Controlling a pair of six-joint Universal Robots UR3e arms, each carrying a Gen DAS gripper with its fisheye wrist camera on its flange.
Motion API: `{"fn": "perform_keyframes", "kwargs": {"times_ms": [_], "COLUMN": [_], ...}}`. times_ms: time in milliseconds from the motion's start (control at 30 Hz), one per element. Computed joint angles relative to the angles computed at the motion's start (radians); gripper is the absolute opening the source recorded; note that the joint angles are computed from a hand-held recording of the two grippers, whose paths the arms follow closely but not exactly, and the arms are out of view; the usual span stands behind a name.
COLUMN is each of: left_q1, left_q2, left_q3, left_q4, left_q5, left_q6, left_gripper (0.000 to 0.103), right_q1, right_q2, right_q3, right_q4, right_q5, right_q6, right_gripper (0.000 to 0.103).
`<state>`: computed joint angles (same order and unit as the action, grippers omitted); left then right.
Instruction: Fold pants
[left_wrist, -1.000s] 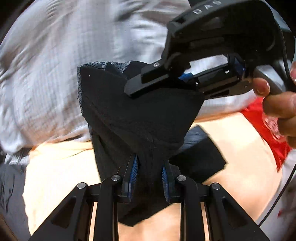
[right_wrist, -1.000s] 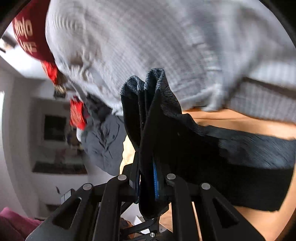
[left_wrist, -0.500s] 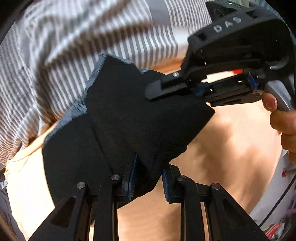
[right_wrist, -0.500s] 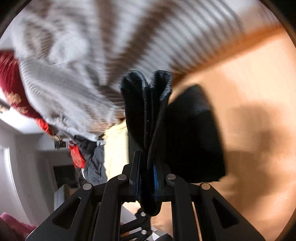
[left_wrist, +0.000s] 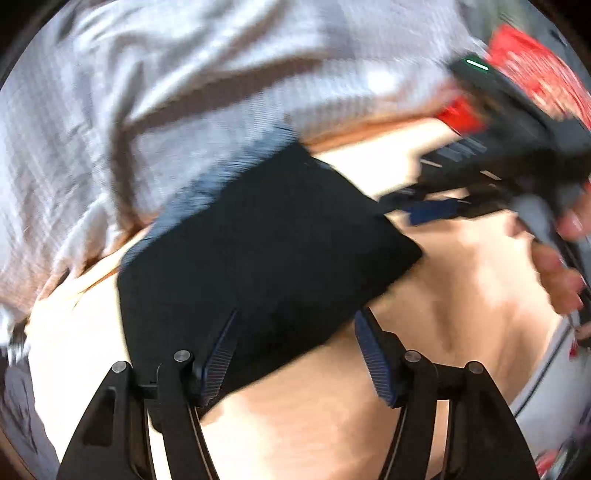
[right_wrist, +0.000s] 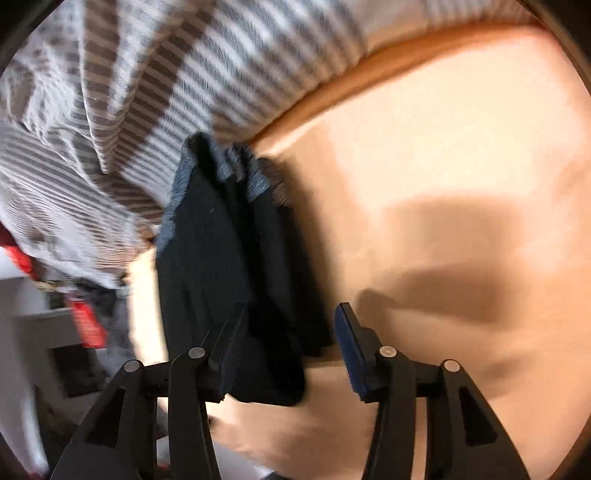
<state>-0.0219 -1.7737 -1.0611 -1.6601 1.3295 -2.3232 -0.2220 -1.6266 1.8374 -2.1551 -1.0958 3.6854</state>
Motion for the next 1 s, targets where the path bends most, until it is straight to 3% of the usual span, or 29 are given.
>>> {"fn": "perform_keyframes", "kwargs": {"times_ms": [33, 100, 133, 333, 467, 567, 600, 633, 800, 1000], "left_q1": [0.018, 0.028, 0.031, 0.061, 0.069, 0.086, 0.083, 0.078, 0.086, 0.075], "left_q2": [-0.039, -0.096, -0.106, -0.198, -0.309, -0.330, -0.323, -0.323, -0.331, -0.320], "left_q3": [0.037, 0.090, 0.090, 0.147, 0.242, 0.242, 0.224, 0.216, 0.205, 0.136], "left_q4": [0.013, 0.042, 0.057, 0.081, -0.020, -0.052, -0.033, -0.021, -0.016, 0.047], "left_q5": [0.006, 0.035, 0.051, 0.101, 0.130, 0.120, 0.126, 0.140, 0.128, 0.140], "left_q6": [-0.027, -0.089, -0.111, -0.230, -0.300, -0.320, -0.313, -0.315, -0.327, -0.331], "left_gripper": [0.065, 0.065, 0.065, 0.065, 0.065, 0.066, 0.069, 0.079, 0.080, 0.081], "right_q1": [0.008, 0.002, 0.006, 0.102, 0.166, 0.135, 0.132, 0.142, 0.231, 0.336], "right_q2": [-0.003, -0.034, -0.020, 0.252, 0.429, 0.378, 0.361, 0.346, 0.214, 0.228], "right_q3": [-0.024, -0.042, -0.070, -0.371, -0.558, -0.441, -0.432, -0.446, -0.419, -0.404], "right_q4": [0.021, 0.031, 0.020, -0.020, 0.092, 0.027, 0.049, 0.111, 0.227, 0.234], "right_q5": [-0.032, -0.073, -0.075, -0.110, -0.214, -0.179, -0.182, -0.220, -0.338, -0.420], "right_q6": [-0.009, -0.043, -0.044, -0.021, -0.057, -0.011, -0.007, -0.010, -0.061, -0.033], "right_gripper": [0.051, 0.024, 0.022, 0.022, 0.021, 0.018, 0.018, 0.021, 0.024, 0.031]}}
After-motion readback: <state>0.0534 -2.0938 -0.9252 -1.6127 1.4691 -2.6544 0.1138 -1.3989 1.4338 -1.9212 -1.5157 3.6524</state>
